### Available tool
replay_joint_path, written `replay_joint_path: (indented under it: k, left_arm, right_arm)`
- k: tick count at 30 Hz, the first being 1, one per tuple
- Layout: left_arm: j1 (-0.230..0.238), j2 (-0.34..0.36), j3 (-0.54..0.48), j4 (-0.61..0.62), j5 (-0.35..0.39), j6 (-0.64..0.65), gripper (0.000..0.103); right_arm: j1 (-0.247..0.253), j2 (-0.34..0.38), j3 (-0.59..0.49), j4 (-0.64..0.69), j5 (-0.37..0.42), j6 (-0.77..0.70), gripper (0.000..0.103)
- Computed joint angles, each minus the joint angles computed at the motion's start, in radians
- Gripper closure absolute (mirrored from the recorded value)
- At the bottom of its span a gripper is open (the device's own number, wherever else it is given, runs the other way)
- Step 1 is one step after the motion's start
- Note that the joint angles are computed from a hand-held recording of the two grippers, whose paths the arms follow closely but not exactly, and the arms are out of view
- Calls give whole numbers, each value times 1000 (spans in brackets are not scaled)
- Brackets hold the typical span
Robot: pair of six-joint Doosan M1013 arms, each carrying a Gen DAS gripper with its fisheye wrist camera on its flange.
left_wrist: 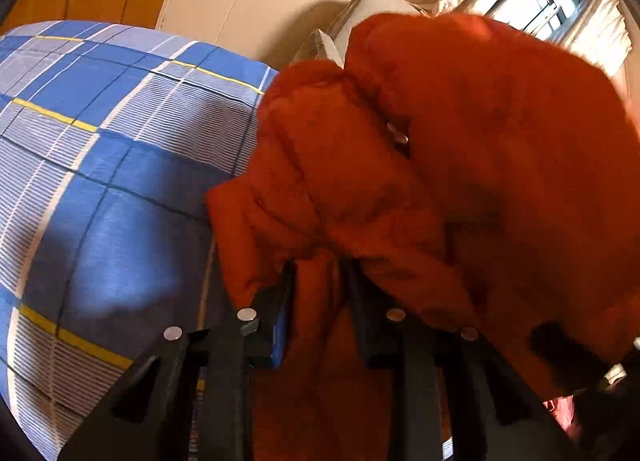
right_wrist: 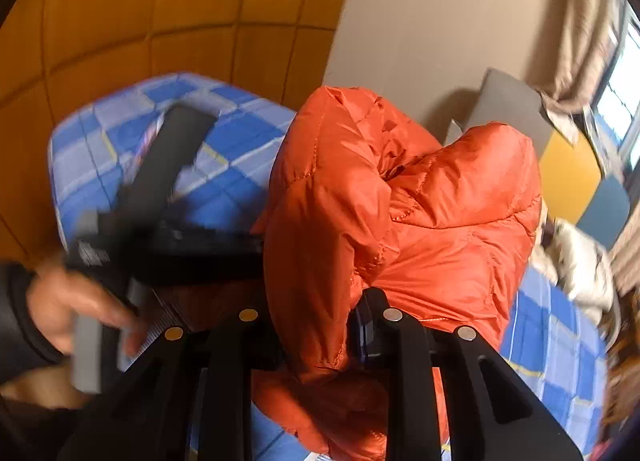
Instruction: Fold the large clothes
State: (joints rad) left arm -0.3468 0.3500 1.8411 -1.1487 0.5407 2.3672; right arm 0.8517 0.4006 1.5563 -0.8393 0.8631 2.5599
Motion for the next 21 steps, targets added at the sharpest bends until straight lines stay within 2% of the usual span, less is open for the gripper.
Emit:
replay_joint_path:
  k: [3, 7, 10, 13, 16, 18, 21]
  left_arm:
    - [28, -15, 14, -22, 6, 1, 79]
    - [84, -73, 42, -144, 3, 122, 78]
    - [110, -106, 25, -176, 81, 224, 75]
    - [96, -119, -22, -114, 144, 253, 67]
    - [68, -103, -80, -9, 216, 211, 53]
    - [32, -86, -122, 110, 211, 137, 49]
    - [-10, -48, -190, 275, 252, -6, 49]
  right_arm:
    - [14, 34, -21, -10, 46, -73, 78]
    - [46, 79, -41, -78, 110, -144, 78]
    - [64, 102, -49, -121, 146, -176, 78]
    - [80, 117, -49, -161, 175, -206, 78]
    - [97, 126, -43, -202, 195, -233, 78]
    - [108, 132, -43, -223, 203, -241, 78]
    - [117, 130, -29, -253, 210, -250, 78]
